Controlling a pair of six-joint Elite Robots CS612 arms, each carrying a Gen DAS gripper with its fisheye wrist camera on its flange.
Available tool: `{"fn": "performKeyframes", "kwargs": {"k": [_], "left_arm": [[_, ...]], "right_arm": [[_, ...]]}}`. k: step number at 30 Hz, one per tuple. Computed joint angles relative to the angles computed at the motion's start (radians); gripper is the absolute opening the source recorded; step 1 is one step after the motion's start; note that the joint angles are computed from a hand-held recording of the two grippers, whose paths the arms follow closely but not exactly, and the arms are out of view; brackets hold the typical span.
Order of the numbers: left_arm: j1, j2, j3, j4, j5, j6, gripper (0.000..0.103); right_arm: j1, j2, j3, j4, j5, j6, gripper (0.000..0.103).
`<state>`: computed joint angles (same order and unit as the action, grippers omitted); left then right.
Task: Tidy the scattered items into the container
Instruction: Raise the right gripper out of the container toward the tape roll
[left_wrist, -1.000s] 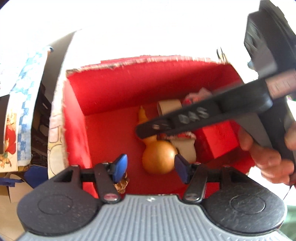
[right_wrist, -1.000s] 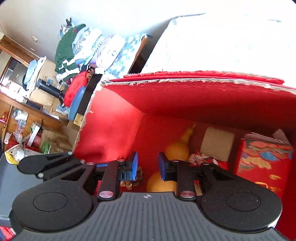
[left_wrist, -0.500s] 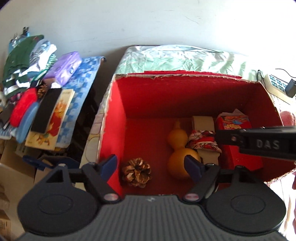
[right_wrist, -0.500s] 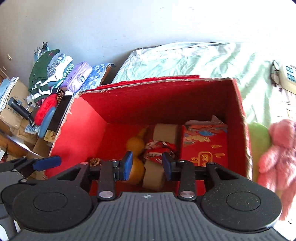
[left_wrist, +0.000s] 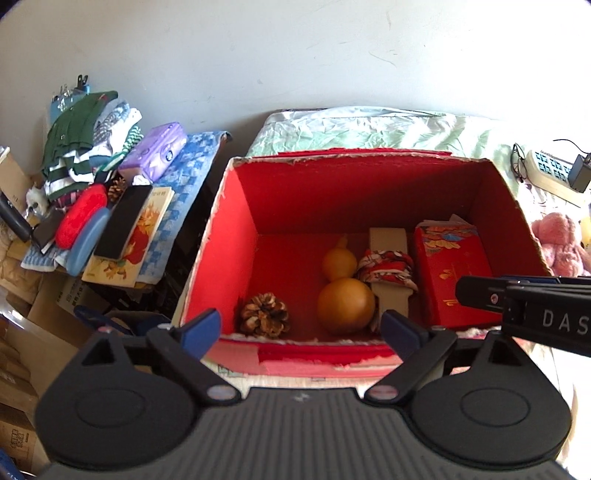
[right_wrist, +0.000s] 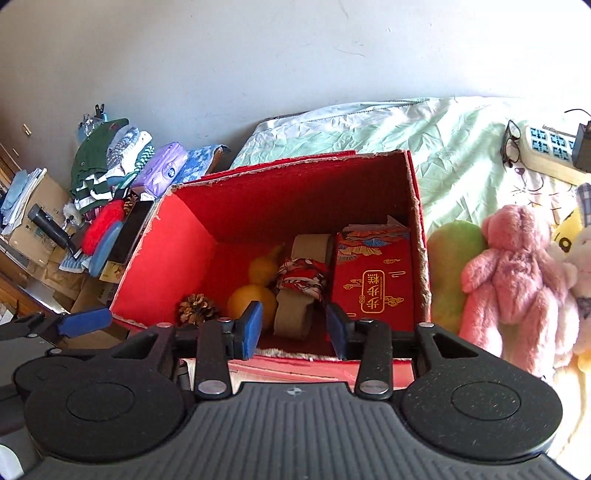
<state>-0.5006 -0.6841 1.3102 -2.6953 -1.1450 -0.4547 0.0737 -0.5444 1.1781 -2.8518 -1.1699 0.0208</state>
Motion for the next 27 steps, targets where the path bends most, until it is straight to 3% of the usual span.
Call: {"fn": "performKeyframes", "kwargs": {"k": [12, 16, 27], "left_arm": [[-0.032, -0.041, 0.081, 0.025, 0.042, -0.073, 0.097], [-0.040, -0.051, 0.107, 0.038, 0.049, -0.091, 0.098], [-0.032, -0.055, 0.146, 0.051, -0.006, -0.093, 0.098]], "right_arm": [[-0.005, -0.045, 0.108, -0.048, 0.022, -0.038, 0.046], [-0.002, -0.051, 0.136, -0.074, 0.001, -0.044, 0.046], [0.008, -0.054, 0.160, -0.036, 0.005, -0.035, 0.046]]}}
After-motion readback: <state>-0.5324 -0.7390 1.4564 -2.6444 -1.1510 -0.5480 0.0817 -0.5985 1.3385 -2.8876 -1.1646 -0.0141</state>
